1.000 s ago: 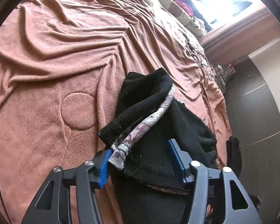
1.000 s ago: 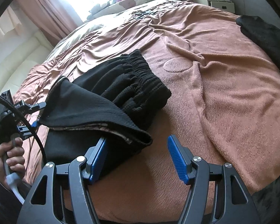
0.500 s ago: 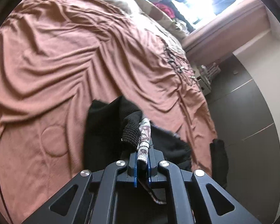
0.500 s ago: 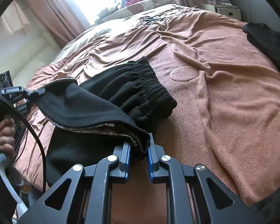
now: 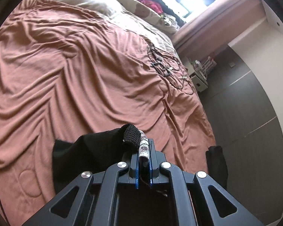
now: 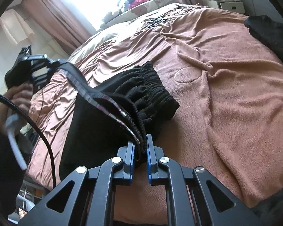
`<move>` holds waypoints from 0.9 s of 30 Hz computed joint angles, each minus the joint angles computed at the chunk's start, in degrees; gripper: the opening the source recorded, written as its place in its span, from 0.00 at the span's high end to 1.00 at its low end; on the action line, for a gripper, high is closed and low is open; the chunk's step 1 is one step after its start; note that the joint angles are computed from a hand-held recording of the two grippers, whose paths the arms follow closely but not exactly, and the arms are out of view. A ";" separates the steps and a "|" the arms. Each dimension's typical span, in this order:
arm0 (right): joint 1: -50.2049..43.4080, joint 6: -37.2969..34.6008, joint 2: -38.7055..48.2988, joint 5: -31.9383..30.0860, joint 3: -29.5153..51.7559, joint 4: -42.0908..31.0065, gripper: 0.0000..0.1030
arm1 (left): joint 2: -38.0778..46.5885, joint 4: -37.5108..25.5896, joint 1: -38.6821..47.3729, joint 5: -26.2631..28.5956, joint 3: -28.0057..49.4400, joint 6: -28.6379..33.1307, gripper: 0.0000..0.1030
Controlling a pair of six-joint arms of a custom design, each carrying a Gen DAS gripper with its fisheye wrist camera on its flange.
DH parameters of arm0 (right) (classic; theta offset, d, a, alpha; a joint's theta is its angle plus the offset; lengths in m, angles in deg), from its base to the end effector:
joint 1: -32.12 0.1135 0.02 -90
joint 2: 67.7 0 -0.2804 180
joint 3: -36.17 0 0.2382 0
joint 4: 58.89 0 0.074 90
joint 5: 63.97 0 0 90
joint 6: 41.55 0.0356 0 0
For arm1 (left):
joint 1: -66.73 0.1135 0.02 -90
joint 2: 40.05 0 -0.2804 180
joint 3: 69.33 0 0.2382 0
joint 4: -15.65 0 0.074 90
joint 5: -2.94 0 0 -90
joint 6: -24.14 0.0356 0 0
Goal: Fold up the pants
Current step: 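Fold the shorts over with both grippers toward the waistband, then open left gripper and press the folded shorts flat while right gripper releases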
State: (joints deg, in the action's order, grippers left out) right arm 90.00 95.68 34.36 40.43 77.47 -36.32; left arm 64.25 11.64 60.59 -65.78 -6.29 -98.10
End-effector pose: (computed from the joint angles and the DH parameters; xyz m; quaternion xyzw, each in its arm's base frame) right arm 0.1565 0.2326 0.1128 -0.0283 0.8937 0.2756 0.3530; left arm 0.3404 -0.0496 0.1520 -0.1368 0.9013 -0.2842 0.2971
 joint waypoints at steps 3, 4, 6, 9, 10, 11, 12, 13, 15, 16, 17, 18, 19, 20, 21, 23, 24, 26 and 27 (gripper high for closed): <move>-0.09 0.39 -0.34 -0.16 -0.87 0.91 0.94 | 2.92 -2.23 -1.95 -1.17 4.62 0.26 0.93; -0.18 0.39 -0.42 -0.22 -1.15 1.18 0.94 | 3.81 -2.92 -2.60 -1.60 6.01 0.35 0.93; -0.22 0.61 -0.39 -0.39 -1.49 1.78 0.94 | 5.50 -4.31 -3.49 -2.24 8.63 0.40 0.93; -0.62 1.03 -0.26 -1.07 -2.28 2.98 0.94 | 8.32 -6.96 -4.95 -3.33 13.00 0.75 0.93; -1.06 1.33 0.00 -1.65 -2.52 3.62 0.94 | 9.15 -7.92 -5.40 -3.75 14.31 1.27 0.92; -1.15 1.70 0.19 -1.88 -2.67 3.97 0.94 | 9.76 -8.89 -5.94 -4.69 15.31 1.78 0.91; -1.22 2.06 0.24 -2.11 -2.87 4.25 0.94 | 10.59 -10.76 -6.54 -6.28 16.70 2.55 0.88; -1.46 2.33 0.47 -2.43 -3.00 4.64 0.94 | 11.01 -11.29 -6.77 -6.63 17.04 2.82 0.77; -1.94 2.84 1.03 -3.11 -3.20 5.41 0.94 | 10.85 -9.63 -6.64 -6.55 15.24 2.46 0.51; -2.16 3.03 1.25 -3.44 -3.23 5.64 0.94 | 10.20 -8.05 -6.54 -7.37 13.24 2.06 0.40; -2.25 3.29 1.33 -3.63 -3.06 5.40 0.94 | 9.83 -7.23 -6.49 -8.12 12.03 1.94 0.39; -2.43 3.49 1.43 -3.87 -3.02 5.43 0.94 | 9.57 -6.80 -6.21 -8.29 10.75 2.14 0.39; -2.73 3.62 1.51 -4.26 -3.11 5.75 0.94 | 9.36 -6.58 -5.72 -7.73 9.50 2.36 0.39; -3.05 3.77 1.63 -4.75 -3.33 6.36 0.94 | 9.07 -6.25 -5.20 -7.18 8.08 2.37 0.39; -3.36 3.99 1.77 -5.26 -3.52 6.93 0.94 | 8.75 -5.94 -4.79 -7.02 6.85 2.39 0.39; -4.10 4.47 2.16 -6.29 -3.94 8.25 0.94 | 7.38 -4.47 -4.12 -7.18 3.11 3.05 0.39; -4.48 4.72 2.41 -6.83 -4.53 9.50 0.94 | 6.83 -3.83 -3.94 -7.24 1.50 3.36 0.39; -5.31 5.36 2.83 -7.97 -5.45 11.69 0.94 | 5.70 -2.39 -3.23 -6.86 -1.85 3.56 0.39; -5.55 5.60 2.89 -8.34 -5.68 12.14 0.94 | 4.87 -1.19 -2.54 -6.43 -4.36 3.45 0.39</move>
